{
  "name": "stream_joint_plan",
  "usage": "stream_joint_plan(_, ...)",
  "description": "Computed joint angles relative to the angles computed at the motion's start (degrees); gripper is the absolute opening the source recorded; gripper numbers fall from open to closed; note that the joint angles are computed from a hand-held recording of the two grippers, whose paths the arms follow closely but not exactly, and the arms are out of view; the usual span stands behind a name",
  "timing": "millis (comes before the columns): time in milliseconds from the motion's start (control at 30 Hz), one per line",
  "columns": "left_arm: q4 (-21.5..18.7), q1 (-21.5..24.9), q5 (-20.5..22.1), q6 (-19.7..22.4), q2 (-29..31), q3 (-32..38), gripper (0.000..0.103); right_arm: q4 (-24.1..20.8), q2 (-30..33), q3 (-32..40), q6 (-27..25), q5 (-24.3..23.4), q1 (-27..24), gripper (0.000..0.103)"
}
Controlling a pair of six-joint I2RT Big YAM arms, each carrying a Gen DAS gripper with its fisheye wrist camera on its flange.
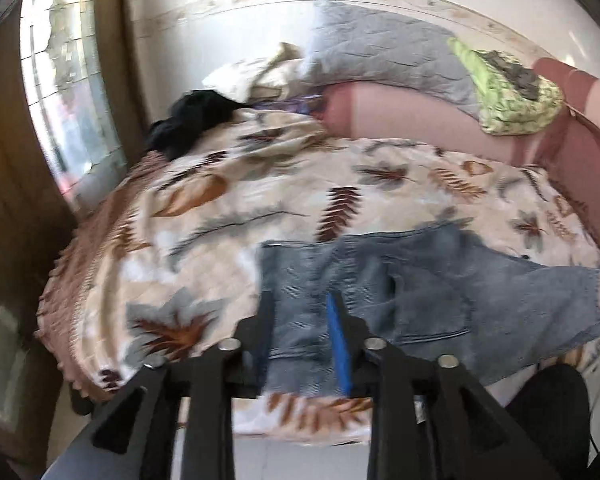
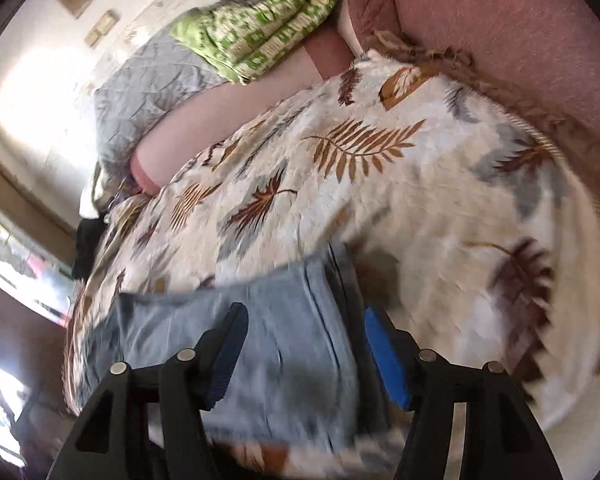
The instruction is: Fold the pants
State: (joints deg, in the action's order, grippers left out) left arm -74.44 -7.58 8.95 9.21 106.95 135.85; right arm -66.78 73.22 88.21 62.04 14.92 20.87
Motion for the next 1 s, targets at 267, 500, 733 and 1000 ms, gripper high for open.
stream_joint_plan(267, -7.7, -5.2, 1.1, -0.9, 5.4, 0.9, 0.031, 4.9, 6.1, 0.6, 0.6, -15.9, -6.7, 0.009)
stream_joint_plan(500, -6.9, -7.7, -0.8, -0.6, 5.8, -1.3, 0.031, 12.2, 0.9, 1.6, -9.1, 2.2, -1.2, 0.010)
stream_joint_plan(733, -7.7, -7.5, -1.6, 0.1, 6.4, -1.1, 0.033, 9.4, -3.0, -8.1, 0.0, -10.6, -4.3, 0.011)
stream_joint_plan(1000, -7.8, -7.9, -2.9, -0.2, 6.4, -1.1, 0.034, 9.5, -10.2, -12.2, 0.1, 1.7, 0.5, 0.072)
